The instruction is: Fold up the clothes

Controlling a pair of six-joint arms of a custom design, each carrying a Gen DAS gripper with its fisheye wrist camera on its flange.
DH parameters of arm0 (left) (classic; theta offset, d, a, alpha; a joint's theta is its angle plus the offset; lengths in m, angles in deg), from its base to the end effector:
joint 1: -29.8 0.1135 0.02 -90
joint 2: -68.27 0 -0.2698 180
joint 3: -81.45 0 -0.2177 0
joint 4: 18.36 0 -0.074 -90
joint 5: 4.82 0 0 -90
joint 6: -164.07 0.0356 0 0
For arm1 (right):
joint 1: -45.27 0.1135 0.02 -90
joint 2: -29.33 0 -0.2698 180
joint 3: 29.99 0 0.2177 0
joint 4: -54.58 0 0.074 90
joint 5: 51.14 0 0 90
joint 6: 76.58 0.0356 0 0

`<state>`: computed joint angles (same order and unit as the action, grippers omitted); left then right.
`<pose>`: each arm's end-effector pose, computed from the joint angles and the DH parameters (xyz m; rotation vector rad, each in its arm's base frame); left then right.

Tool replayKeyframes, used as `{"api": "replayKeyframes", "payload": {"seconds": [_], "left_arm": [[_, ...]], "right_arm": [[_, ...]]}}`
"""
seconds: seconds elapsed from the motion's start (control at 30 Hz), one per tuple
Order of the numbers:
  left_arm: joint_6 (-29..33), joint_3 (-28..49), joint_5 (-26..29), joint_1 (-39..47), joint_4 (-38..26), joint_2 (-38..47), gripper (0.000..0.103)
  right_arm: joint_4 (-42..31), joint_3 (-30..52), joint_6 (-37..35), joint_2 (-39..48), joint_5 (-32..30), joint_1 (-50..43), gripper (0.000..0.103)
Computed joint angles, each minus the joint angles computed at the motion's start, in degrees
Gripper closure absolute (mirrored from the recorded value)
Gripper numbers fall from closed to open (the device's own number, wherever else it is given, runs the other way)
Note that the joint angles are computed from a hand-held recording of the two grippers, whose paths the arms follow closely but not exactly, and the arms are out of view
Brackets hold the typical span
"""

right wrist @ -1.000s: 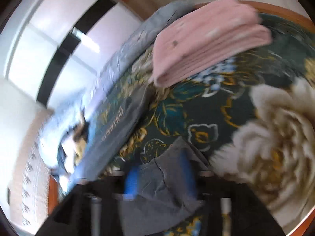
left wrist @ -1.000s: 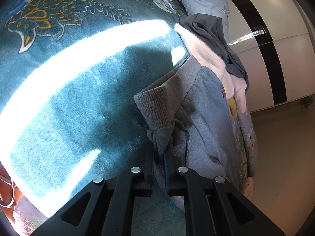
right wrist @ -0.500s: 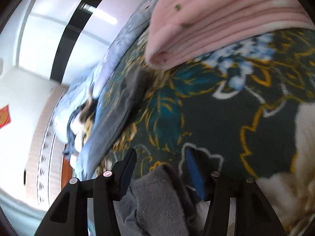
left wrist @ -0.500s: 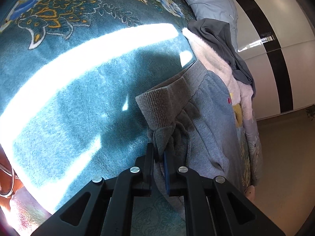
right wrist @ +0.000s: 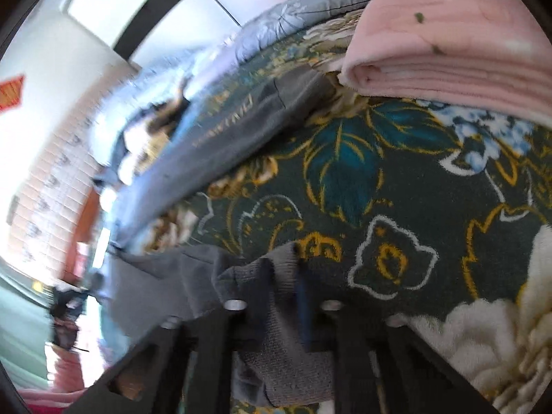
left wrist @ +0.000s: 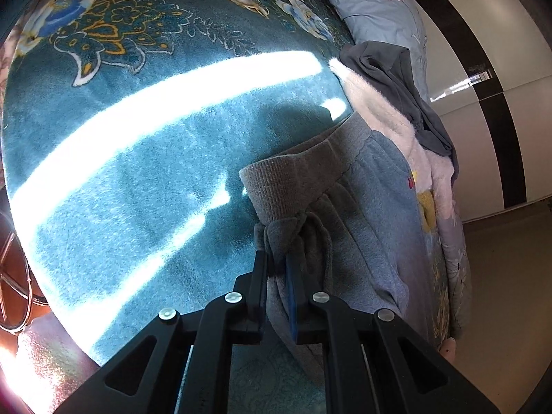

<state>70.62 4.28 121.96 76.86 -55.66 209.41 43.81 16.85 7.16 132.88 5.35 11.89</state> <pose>0.3061 0.2976 0.0485 -1.0086 2.3932 -0.6793 0.2132 -0.1170 0.0980 0.4455 2.4936 0.5455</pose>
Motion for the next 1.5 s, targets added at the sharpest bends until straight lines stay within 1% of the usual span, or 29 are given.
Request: {"api": "replayKeyframes", "payload": {"seconds": [0.03,0.07,0.17,0.2,0.37,0.4,0.43,0.6,0.63,0.7,0.8,0.93,1.0,1.07,1.1,1.13,1.2,1.3,1.43,1.47,1.5], "left_arm": [[-0.2,-0.2,-0.1,0.1,0.3,-0.2,0.095],[-0.5,-0.4,-0.3,0.2,0.6,-0.3,0.095],[-0.5,-0.6,-0.3,0.7,1.2,-0.6,0.095],[-0.3,-0.5,-0.3,0.7,1.2,-0.5,0.095],[0.3,0.1,0.5,1.1,0.5,1.0,0.095],[0.4,0.2,0.6,1.2,0.3,1.4,0.095],[0.4,0.6,0.8,1.3,0.0,1.8,0.095],[1.0,1.5,2.3,1.7,-0.8,2.4,0.095],[1.0,1.6,2.6,1.7,-0.9,2.5,0.095],[1.6,2.2,3.4,1.8,-1.6,3.1,0.095],[2.8,3.5,4.8,2.1,-3.0,4.0,0.095],[4.6,6.1,7.0,2.9,-5.5,5.8,0.092],[5.4,7.1,7.5,3.0,-6.6,6.7,0.089],[5.9,7.9,7.9,3.1,-7.5,7.4,0.086],[6.1,8.4,8.2,3.1,-8.0,7.8,0.085],[6.3,8.9,8.4,3.2,-8.7,8.1,0.084],[6.6,9.7,8.9,3.6,-9.6,8.5,0.083],[7.0,10.8,9.3,4.2,-10.6,9.0,0.074],[7.0,11.9,9.7,3.6,-11.1,9.9,0.074],[7.0,11.9,9.9,3.4,-11.0,9.9,0.074],[7.1,11.8,9.9,3.1,-10.8,9.9,0.074]], "right_arm": [[0.6,-1.0,1.0,-2.0,1.0,0.9,0.095],[1.8,-2.1,1.9,-4.1,-0.7,-0.4,0.095],[7.4,-5.1,5.8,-9.5,-11.3,-9.0,0.096],[8.8,-5.2,7.0,-8.6,-11.4,-10.0,0.096],[11.8,-1.9,10.8,4.3,-0.5,-9.2,0.096],[12.3,-1.5,11.4,6.2,-0.2,-9.8,0.096],[12.7,-1.4,11.9,7.7,-1.2,-11.2,0.096],[11.0,-1.4,14.2,6.7,-0.6,-12.0,0.095],[10.5,-1.7,14.9,5.7,-0.9,-12.8,0.091],[9.3,-2.2,16.2,3.7,-1.6,-14.4,0.090],[6.9,-4.3,16.8,-2.1,-1.5,-17.8,0.089],[-1.3,-7.7,12.6,-11.5,-3.2,-21.1,0.088],[-1.2,-10.3,15.0,-12.7,-4.0,-18.1,0.088],[-0.1,-13.0,15.9,-11.3,-5.5,-15.8,0.086],[2.0,-14.5,16.9,-10.3,-5.9,-14.8,0.080],[5.0,-16.1,18.4,-9.4,-5.9,-13.5,0.070],[11.3,-19.1,21.5,-7.2,-5.8,-11.2,0.062],[19.4,-21.9,26.9,-5.1,-4.5,-8.3,0.061],[30.8,-24.9,36.2,-2.5,-1.3,-4.2,0.062],[35.6,-26.2,39.1,-1.0,-0.7,-3.7,0.062],[42.5,-27.9,42.7,1.6,0.2,-3.0,0.062]]}}
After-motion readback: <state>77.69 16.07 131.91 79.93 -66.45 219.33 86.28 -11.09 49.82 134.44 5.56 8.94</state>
